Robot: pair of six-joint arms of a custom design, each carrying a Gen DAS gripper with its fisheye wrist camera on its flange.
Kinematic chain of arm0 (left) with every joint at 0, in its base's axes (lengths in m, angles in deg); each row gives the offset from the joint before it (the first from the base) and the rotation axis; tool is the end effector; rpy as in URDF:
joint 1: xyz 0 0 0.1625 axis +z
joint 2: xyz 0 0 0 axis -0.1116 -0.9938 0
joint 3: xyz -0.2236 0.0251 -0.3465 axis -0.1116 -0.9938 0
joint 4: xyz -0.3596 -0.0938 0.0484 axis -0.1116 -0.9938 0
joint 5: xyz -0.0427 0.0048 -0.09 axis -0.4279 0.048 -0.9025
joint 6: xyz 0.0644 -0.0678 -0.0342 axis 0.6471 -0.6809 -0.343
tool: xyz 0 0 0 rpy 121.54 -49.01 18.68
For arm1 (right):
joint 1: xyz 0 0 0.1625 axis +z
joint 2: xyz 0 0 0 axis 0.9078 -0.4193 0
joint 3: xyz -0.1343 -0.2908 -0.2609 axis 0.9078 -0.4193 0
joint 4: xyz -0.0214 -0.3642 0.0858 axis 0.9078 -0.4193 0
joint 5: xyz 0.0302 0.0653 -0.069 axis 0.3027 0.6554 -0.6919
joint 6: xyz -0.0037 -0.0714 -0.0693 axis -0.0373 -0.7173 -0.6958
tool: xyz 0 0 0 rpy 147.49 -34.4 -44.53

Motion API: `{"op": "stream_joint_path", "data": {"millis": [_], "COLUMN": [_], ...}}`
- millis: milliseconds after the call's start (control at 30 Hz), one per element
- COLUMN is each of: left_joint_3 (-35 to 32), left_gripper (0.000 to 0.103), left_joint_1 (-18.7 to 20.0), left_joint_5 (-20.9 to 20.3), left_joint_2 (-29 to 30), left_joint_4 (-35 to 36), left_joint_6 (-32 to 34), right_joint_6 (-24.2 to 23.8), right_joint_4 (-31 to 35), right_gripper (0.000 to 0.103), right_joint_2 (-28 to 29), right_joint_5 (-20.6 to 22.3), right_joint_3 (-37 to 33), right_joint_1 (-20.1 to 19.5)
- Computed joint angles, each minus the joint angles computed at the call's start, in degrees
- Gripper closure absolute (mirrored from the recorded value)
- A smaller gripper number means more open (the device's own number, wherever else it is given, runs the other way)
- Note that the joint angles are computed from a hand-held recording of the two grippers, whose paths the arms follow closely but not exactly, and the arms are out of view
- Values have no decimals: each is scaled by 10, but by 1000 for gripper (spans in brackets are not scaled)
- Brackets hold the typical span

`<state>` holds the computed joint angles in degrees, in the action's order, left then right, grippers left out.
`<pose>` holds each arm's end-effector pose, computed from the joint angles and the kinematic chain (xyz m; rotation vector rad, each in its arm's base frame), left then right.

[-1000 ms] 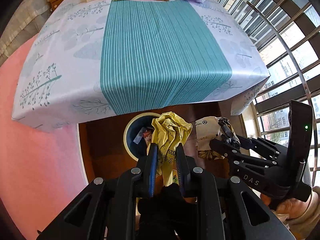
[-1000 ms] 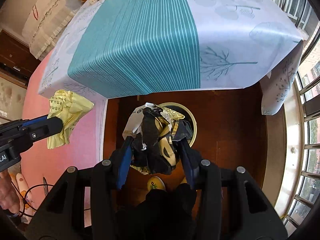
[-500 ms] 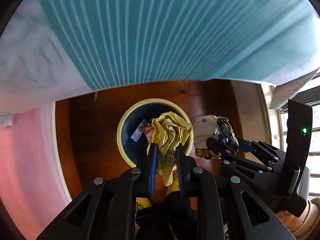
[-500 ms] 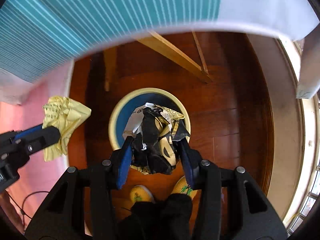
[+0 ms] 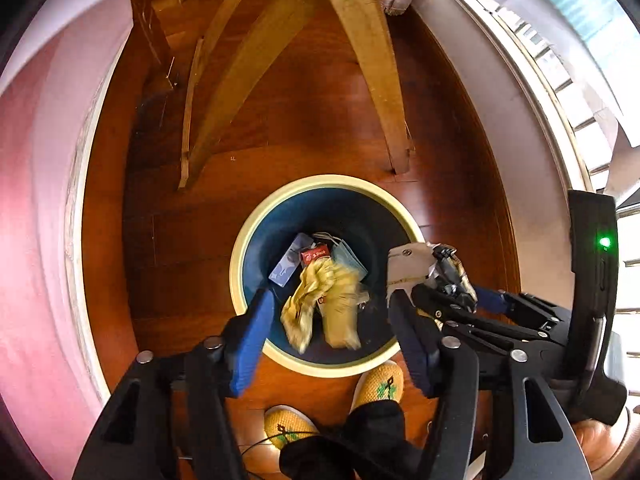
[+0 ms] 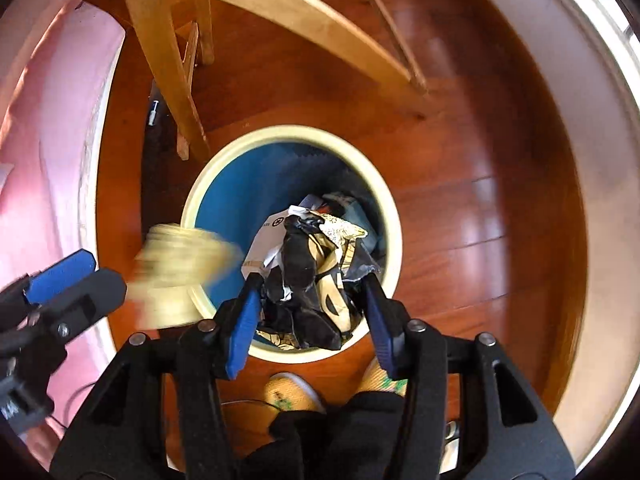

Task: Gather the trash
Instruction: 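Carry the wrapper and bag over the bin and open both tools, then raise both tools from the bin back toward the table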

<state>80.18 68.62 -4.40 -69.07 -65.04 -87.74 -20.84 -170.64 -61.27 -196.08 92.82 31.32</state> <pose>-0.2243 -0.8273 0.1290 0.2821 2.5294 -0.0757 0.1740 -0.8063 0.1337 -0.2212 -2.5934 0.2045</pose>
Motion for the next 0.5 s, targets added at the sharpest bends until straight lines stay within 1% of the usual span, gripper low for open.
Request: {"op": "stream_joint_path", "data": {"millis": [33, 100, 133, 200, 233, 267, 300, 333, 467, 500], "left_joint_3": [11, 1, -22, -49, -48, -36, -8, -3, 52, 54], "left_gripper": [41, 41, 41, 41, 41, 41, 41, 41, 41, 41], "left_joint_1": [1, 5, 5, 6, 5, 5, 4, 3, -6, -10], "left_joint_5": [2, 0, -1, 0, 3, 5, 6, 7, 6, 6], "left_joint_2": [-4, 1, 10, 20, 19, 11, -4, -8, -48, -54], "left_joint_4": [-5, 5, 21, 40, 42, 37, 24, 23, 2, 6], "left_joint_6": [-2, -8, -13, -16, -19, -20, -22, -25, -36, -40], "right_joint_6": [-1, -4, -7, -12, -14, -16, -17, -18, -5, -1], "right_joint_4": [-2, -4, -8, -18, -18, -19, -19, -17, 4, 10], "right_gripper": [54, 49, 49, 49, 49, 49, 49, 49, 49, 49], "right_joint_2": [0, 3, 4, 3, 1, -4, -6, -9, -23, -28], "right_joint_5": [3, -2, -1, 6, 9, 11, 13, 16, 18, 19], "right_joint_3": [2, 0, 0, 4, 4, 9, 10, 9, 7, 6], "right_joint_1": [-3, -3, -4, -5, -5, -5, -3, 0, 13, 17]}}
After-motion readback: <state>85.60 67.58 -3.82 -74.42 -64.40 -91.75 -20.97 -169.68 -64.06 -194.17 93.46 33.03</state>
